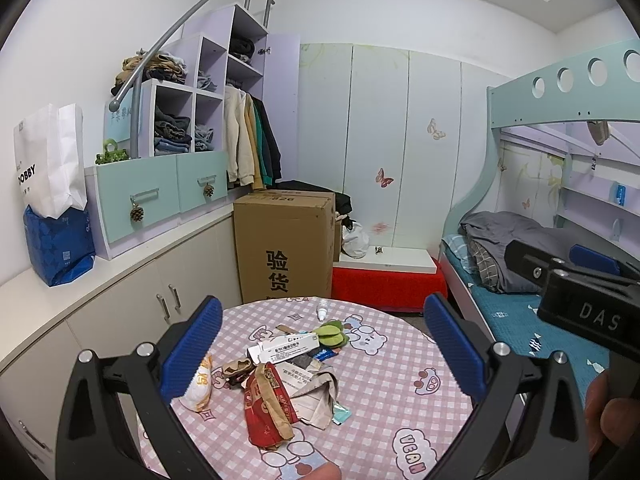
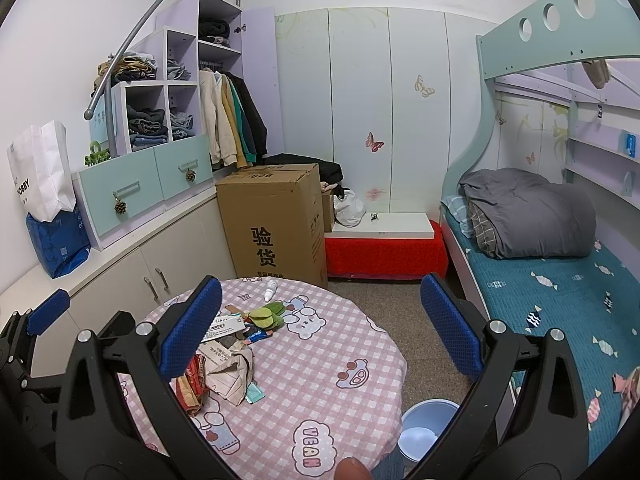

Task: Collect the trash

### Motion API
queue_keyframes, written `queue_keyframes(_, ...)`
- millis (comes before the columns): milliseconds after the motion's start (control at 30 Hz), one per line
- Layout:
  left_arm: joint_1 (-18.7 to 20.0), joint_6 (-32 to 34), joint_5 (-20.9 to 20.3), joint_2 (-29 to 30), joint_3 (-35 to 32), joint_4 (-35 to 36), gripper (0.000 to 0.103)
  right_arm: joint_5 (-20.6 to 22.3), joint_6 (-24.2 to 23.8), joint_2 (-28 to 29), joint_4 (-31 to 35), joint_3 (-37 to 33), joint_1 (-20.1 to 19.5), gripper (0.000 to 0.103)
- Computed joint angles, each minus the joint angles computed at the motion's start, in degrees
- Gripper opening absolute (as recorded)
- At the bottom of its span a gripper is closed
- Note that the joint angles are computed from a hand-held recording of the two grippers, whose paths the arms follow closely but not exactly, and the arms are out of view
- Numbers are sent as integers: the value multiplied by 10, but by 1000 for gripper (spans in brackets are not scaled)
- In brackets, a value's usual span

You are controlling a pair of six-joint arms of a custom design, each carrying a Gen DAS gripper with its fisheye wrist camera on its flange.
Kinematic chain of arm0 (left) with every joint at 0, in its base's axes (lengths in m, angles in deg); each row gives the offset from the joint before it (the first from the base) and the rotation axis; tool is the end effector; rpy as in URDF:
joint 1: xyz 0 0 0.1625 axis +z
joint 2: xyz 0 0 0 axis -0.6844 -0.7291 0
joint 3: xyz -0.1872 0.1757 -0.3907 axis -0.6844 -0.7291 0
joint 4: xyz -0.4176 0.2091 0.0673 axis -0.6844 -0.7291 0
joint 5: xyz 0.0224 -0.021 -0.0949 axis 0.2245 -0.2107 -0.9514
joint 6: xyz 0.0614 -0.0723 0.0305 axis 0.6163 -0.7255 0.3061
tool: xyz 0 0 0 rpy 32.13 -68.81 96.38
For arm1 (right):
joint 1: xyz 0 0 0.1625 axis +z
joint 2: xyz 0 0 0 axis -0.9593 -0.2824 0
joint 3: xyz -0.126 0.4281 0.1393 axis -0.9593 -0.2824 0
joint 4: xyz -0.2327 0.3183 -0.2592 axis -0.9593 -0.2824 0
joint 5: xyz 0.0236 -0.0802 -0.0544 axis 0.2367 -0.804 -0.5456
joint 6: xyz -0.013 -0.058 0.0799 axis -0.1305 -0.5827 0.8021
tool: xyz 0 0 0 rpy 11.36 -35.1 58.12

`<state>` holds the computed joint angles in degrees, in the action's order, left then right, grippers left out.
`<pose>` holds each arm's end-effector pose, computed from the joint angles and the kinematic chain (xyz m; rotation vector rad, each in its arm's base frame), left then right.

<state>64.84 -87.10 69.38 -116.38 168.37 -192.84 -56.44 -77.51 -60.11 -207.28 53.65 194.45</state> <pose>-0.5303 -0.4578 0.2882 0.5631 1.9752 -1.4436 0.3724 -0.4872 0.4644 0.5882 -2.0993 1.4227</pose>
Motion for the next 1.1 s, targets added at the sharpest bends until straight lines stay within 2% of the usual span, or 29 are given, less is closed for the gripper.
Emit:
queue_keyframes(400, 10, -34, -6, -5, 5, 30, 99, -2, 4, 5, 11, -4, -4, 97)
queue_keyframes(767, 31, -129, -12, -30, 19, 123, 99, 0, 8, 22, 32, -13, -17, 97)
queue_keyframes(867, 41, -175, -13, -42, 26, 175, 99, -2, 12, 30, 50, -20, -22, 97)
queue_keyframes(1100, 72, -325, -25, -77, 44, 350, 99, 2, 25, 50, 99, -29, -42, 97)
